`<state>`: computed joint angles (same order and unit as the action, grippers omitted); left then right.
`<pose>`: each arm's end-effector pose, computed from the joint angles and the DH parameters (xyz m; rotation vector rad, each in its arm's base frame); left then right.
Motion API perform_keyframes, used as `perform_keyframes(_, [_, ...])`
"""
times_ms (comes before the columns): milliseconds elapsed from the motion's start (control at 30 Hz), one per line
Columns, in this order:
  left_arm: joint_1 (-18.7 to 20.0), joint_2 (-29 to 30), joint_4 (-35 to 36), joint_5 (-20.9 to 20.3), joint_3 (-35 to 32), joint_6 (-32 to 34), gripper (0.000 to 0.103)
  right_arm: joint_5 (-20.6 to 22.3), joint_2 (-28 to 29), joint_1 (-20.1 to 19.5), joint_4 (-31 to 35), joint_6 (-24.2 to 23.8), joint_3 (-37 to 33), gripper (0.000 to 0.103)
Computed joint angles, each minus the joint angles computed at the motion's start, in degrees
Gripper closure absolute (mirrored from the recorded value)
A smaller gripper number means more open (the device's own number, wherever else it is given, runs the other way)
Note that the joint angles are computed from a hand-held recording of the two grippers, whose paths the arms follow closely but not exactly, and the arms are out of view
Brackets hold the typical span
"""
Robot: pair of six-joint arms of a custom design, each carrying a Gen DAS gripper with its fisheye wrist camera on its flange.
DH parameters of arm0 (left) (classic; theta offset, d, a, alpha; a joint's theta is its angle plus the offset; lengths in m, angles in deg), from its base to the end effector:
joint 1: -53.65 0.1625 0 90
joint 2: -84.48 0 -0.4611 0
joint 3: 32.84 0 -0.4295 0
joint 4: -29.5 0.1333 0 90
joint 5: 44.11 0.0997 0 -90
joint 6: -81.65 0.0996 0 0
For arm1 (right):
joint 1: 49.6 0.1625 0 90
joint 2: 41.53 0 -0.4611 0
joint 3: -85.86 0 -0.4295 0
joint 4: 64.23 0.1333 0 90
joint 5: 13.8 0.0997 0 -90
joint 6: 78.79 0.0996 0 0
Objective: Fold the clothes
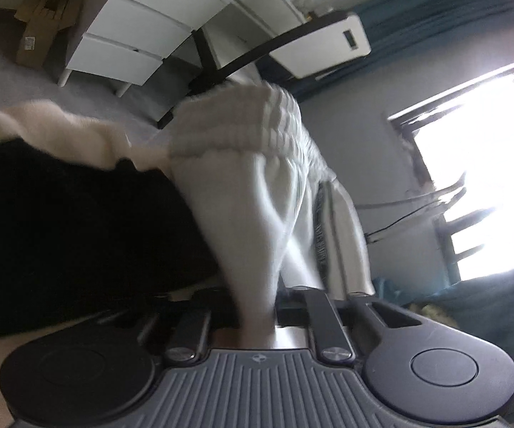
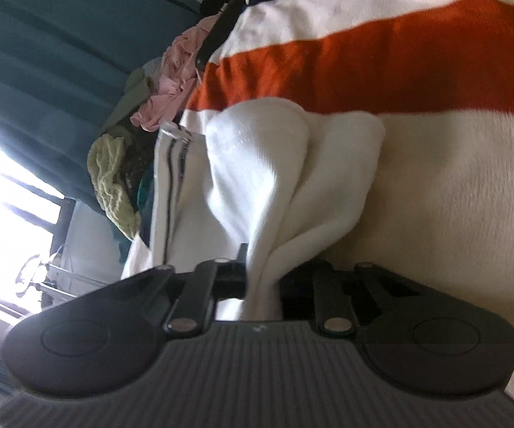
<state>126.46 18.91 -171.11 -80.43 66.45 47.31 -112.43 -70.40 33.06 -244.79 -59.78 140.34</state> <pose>0.0184 -0.6631 0.4276 -1.1438 1.9447 -1.9573 -0.0005 -0.9301 0.2481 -0.7219 -2.5303 1.6843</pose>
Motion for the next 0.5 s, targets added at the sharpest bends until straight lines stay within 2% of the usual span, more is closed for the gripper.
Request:
perform_keyframes(133, [-0.6,-2.8,-4.3,-2.4,3.0,2.3,0.095,3.1,-3.9,-0.2,-3.2,-0.5,5.0,0.091])
perform_keyframes(167, [-0.8,-3.4,-6.0,-2.6,4.1,3.0,0.099,3.8,-4.7,-0.2,-3.7,-0.2,6.1,0.091])
perform_keyframes(300, [-3.8,-5.5,-13.4,-1.3,7.0,11.8,0.099,4.4,-9.3,-0.3,-6.6,1.7,12.4,0.091])
perform_keyframes(400, [-5.1,-7.4,-12.2,-1.8,9.4,10.6,0.099,2.8,-13.3,-0.7,-8.9,4.1,18.1,0.091])
perform_keyframes(500, [-5.9,-9.9,-7.2,-1.7,12.5,6.6,0.099,1.0,-17.0,-1.4,-11.1,7.6,23.3,0.091])
